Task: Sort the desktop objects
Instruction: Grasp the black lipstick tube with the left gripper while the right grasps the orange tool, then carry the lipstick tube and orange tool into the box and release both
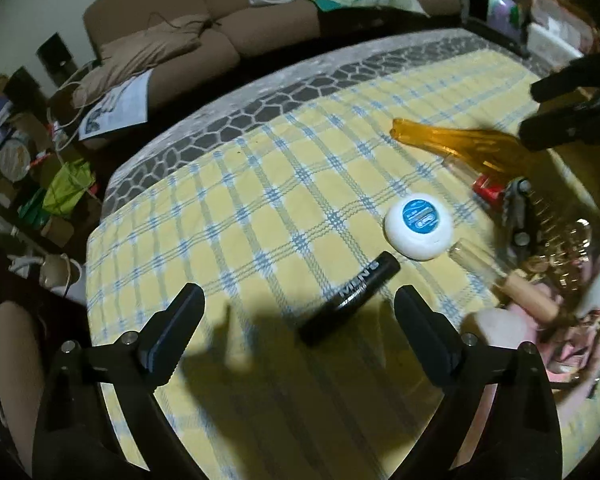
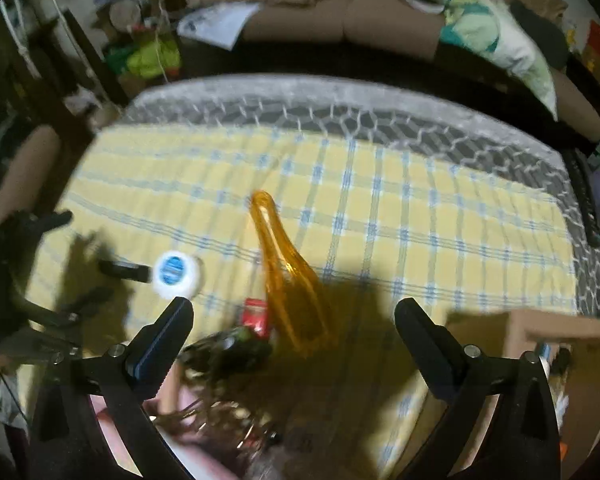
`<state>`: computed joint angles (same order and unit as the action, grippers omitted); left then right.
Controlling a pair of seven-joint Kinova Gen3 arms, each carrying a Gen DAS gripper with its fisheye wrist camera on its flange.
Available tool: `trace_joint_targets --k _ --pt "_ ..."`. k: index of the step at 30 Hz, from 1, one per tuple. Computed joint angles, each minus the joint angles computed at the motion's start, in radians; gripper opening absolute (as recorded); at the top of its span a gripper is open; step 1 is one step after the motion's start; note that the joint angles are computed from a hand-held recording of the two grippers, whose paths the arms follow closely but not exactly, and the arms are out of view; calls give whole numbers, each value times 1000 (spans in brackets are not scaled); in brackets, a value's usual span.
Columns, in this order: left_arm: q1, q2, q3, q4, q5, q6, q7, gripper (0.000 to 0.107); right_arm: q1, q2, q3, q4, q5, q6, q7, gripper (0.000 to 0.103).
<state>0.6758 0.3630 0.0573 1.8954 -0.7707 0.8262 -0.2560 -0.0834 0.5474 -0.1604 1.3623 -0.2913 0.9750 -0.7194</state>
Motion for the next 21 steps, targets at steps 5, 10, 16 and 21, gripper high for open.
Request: trace_joint_targets --k 5,10,16,21 --pt "-18 36 -12 4 9 -67 -40 73 -89 68 37 -48 110 13 -75 87" --pt "-13 25 -36 19 27 -124 -6 15 -61 87 7 -59 86 47 -51 39" --pt "-4 -52 -47 77 55 -187 106 15 11 34 -19 -43 17 87 14 34" --pt "10 -151 1 86 53 -153 214 15 112 -10 -16 -104 -84 225 80 34"
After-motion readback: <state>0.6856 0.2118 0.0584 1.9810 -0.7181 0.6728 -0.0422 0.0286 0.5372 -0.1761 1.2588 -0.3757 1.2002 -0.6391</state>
